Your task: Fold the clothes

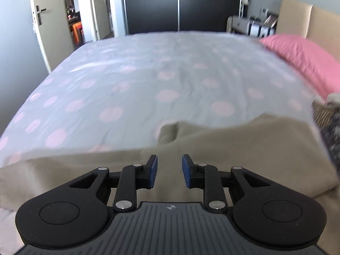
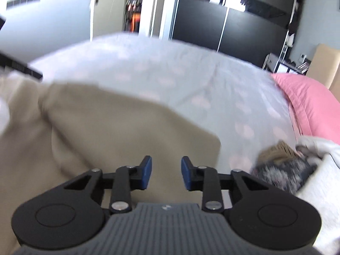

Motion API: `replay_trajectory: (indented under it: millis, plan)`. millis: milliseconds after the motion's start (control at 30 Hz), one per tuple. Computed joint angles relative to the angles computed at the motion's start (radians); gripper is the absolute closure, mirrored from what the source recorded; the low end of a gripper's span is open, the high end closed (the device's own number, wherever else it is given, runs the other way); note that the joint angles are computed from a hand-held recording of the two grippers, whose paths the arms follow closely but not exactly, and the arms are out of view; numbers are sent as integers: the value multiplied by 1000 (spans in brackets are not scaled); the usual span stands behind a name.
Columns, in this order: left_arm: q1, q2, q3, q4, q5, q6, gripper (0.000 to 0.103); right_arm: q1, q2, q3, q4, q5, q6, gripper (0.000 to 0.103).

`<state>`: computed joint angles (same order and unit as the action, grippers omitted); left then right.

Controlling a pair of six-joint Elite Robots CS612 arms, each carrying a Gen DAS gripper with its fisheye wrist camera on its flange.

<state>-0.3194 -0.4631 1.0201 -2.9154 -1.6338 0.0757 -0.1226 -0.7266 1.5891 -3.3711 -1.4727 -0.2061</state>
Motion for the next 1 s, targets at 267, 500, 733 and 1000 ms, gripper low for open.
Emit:
replay_trajectory:
  millis: [267, 500, 733, 1000]
  plan:
    - [-25, 127, -182, 69, -4, -32, 92, 43, 195, -293, -2, -15, 221, 86]
    - [0, 228, -354, 252, -30, -84, 102, 42, 300, -479, 270, -16, 278, 100]
    - [6, 265, -419, 311, -44, -87, 102, 36, 342, -530, 330, -30, 272, 102]
    - [17, 179, -286, 226, -72, -32, 102, 65, 287, -496, 363, -172, 152, 86]
